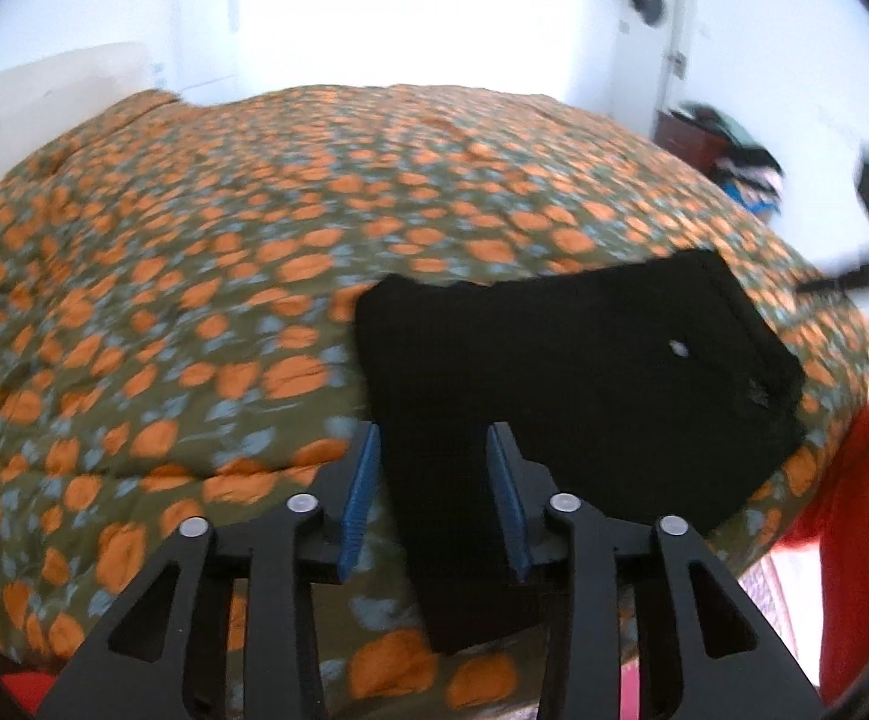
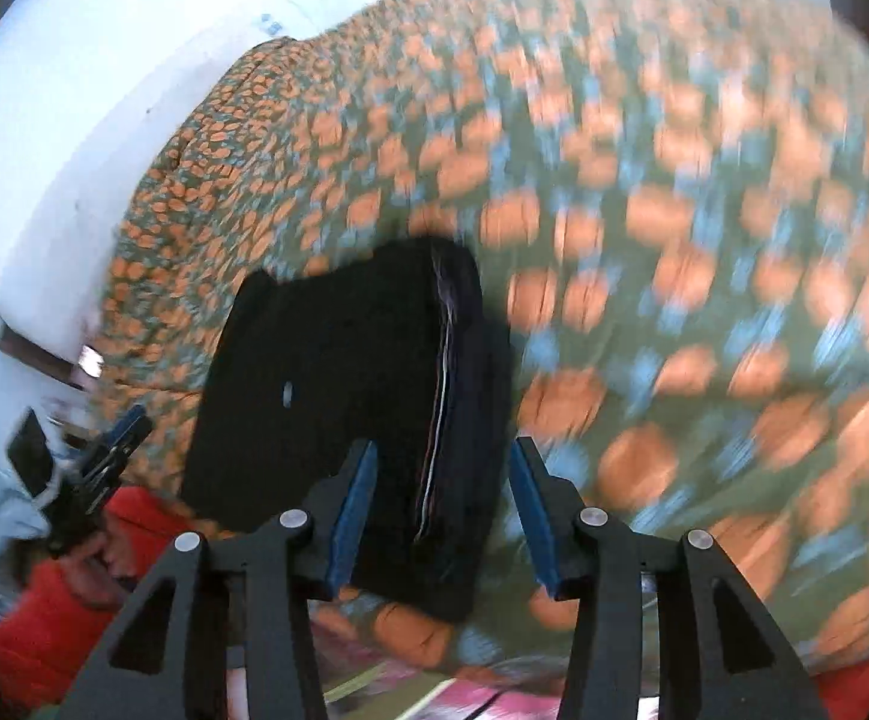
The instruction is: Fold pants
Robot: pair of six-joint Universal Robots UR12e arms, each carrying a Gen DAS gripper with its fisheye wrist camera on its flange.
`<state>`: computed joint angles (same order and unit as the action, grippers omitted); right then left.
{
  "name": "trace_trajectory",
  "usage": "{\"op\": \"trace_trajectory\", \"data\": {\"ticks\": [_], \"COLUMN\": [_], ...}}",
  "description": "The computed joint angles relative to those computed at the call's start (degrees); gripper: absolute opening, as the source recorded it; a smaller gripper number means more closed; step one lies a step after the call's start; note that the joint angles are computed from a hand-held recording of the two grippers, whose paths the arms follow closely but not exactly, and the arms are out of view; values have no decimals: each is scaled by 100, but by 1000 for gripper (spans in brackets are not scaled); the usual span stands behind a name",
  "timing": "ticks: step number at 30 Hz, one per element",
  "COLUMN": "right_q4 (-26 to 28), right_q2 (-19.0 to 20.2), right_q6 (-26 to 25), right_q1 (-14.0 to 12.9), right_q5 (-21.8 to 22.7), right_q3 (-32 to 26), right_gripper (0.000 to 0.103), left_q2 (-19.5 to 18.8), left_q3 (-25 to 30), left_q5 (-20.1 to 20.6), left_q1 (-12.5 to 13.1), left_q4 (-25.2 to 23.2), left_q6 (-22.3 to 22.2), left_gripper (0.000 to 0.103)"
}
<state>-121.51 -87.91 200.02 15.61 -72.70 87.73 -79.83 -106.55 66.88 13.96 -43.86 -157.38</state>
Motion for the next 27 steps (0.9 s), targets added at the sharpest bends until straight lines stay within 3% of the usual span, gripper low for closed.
{"op": "trace_trajectory", "data": {"ticks": [3,8,11,14,18,21,24,27], "right_q4": [-353,-842,-598,177,181,26,-236,-405], "right_q2": [178,596,751,913,831,708,535,338], "right_q6": [-477,-909,-908,-896,-753,-1123,-1354,-1275], "right_q1": [162,479,561,593,532,646,748,861], "right_q5": [-302,-648,-749,-897,-846,-1038,-858,-718], "right_q3": [-370,-664,-640,-682,-672,-707,-588,-265], "right_gripper": [46,46,46,47,46,46,46,46], "left_q2": [-135,-202,-161,-146,-129,-133,-143,-143], "left_q3": [179,257,206,219,186,181,189,184], "left_q5": [313,842,882,754,698,708,716,716], "left_q1": [-333,-691,-705,-632,-595,-604,-612,-610], "left_q4": [-430,-910,-1031,-1165,-1153,-1133,-1134,-1128], "left_q6": [277,677,764,748,674,653,636,627], "left_gripper": [54,56,57,60,63,64,65,66]}}
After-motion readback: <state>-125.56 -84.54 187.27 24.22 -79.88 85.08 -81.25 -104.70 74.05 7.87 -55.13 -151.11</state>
